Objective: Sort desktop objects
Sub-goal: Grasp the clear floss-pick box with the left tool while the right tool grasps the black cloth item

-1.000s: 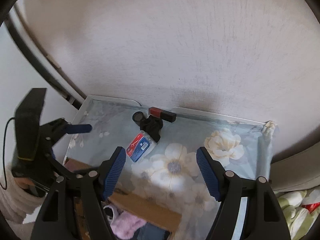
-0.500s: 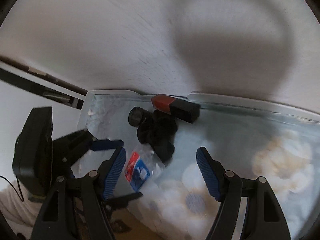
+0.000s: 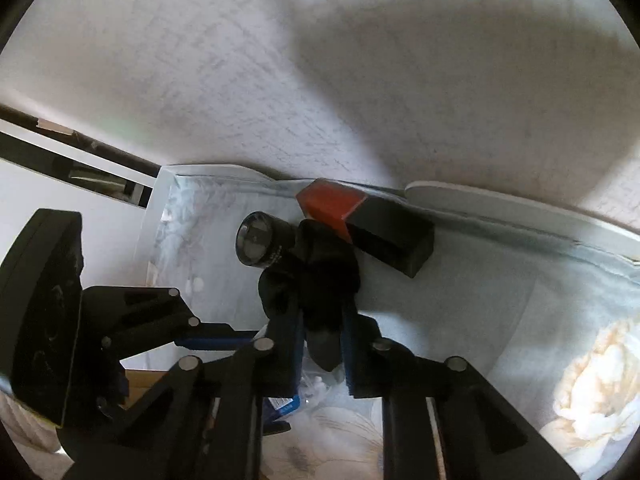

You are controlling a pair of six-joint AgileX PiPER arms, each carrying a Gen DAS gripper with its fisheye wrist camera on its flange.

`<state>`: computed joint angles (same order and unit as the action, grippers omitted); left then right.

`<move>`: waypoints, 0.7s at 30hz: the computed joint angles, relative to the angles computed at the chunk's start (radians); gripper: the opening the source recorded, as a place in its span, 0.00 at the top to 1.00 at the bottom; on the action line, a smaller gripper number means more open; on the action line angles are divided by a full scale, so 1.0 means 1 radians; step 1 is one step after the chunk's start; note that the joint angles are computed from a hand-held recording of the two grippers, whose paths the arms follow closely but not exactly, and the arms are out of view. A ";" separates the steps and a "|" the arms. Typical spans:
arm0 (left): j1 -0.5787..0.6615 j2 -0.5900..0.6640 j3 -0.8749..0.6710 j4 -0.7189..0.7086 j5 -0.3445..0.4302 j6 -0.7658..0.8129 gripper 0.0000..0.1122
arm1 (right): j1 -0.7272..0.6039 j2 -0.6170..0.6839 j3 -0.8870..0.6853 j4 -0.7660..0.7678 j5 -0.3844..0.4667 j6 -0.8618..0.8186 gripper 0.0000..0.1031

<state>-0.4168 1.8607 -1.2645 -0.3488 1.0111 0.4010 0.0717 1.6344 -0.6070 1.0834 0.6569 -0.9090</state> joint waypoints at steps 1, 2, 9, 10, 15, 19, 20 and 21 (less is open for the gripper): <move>0.000 -0.004 0.002 0.003 -0.001 0.000 0.54 | 0.006 -0.015 0.004 -0.016 -0.014 0.020 0.89; -0.001 -0.008 0.003 0.006 -0.002 0.000 0.54 | 0.003 -0.007 0.002 -0.013 -0.025 0.013 0.89; 0.002 -0.065 0.021 0.022 0.001 0.005 0.54 | -0.034 -0.074 0.026 -0.055 -0.027 0.035 0.90; 0.005 -0.071 0.021 0.023 0.005 0.005 0.54 | -0.036 -0.089 0.031 -0.065 -0.027 0.042 0.91; 0.032 -0.119 0.017 0.025 0.038 0.003 0.54 | -0.052 -0.173 0.054 -0.113 -0.015 0.089 0.91; 0.054 -0.154 0.007 0.018 0.059 0.000 0.54 | -0.071 -0.256 0.062 -0.186 0.020 0.157 0.92; 0.065 -0.176 0.025 0.014 0.057 0.007 0.54 | -0.079 -0.282 0.063 -0.203 0.034 0.176 0.92; 0.074 -0.202 0.030 0.012 0.067 0.005 0.54 | -0.084 -0.306 0.064 -0.217 0.046 0.192 0.92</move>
